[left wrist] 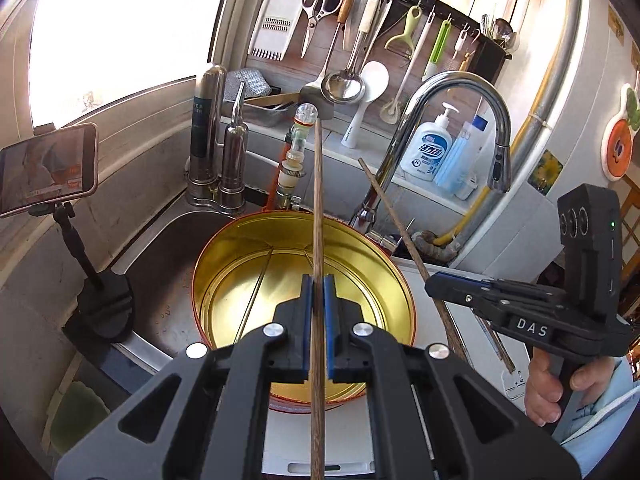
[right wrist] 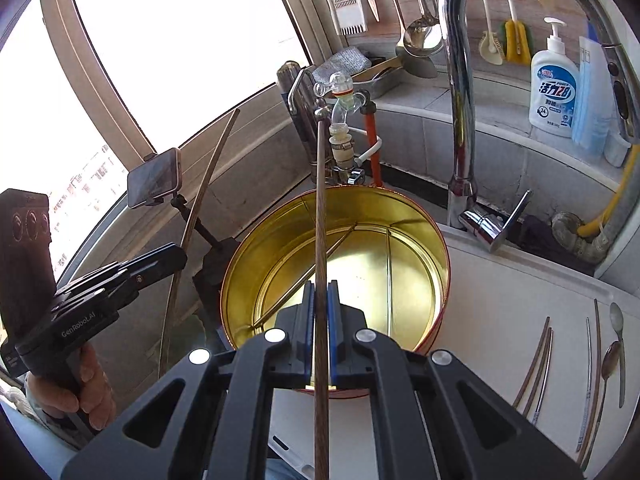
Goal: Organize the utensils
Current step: 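Lift and carry both wooden chopsticks over the tin, then lower the wooden chopsticks into the tin and open both tools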
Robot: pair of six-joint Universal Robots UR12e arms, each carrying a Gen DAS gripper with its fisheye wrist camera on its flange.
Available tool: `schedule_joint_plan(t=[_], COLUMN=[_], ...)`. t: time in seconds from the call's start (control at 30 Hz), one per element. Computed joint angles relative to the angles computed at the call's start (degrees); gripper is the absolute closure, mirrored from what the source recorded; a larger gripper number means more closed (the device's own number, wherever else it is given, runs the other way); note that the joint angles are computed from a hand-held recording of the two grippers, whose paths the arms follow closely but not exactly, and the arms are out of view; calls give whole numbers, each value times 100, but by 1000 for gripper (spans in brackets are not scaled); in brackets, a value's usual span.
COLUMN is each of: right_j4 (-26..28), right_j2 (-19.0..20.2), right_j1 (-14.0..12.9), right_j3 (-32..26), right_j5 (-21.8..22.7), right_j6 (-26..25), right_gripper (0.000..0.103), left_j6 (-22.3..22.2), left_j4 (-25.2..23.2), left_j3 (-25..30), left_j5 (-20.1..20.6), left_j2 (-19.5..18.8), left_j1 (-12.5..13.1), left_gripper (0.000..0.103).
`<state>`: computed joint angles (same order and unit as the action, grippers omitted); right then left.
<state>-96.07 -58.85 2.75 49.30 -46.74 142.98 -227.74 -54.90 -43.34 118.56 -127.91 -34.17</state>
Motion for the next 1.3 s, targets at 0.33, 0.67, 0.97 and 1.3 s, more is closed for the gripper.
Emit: schedule_joint_plan(t=[0.33, 0.67, 0.97, 1.3], right_j4=[-344, -263, 526, 867], right_j2=[208, 680, 1168, 1276], right_j1=[161, 330, 586, 722], right_j3=[-283, -879, -1482, -1510], right_j5=[-481, -656, -1484, -2151], right_j6=[661, 1282, 1132, 970], right_gripper=[96, 96, 96, 96], left_j6=[493, 562, 695, 771], left_j4=[579, 354, -1280, -1928], left_j3=[-133, 55, 805, 1013], left_j5=[-592, -1258, -1612, -1895], left_j2=[2, -232, -683, -852], left_j1=[288, 513, 649, 715], left_gripper=[97, 97, 97, 97])
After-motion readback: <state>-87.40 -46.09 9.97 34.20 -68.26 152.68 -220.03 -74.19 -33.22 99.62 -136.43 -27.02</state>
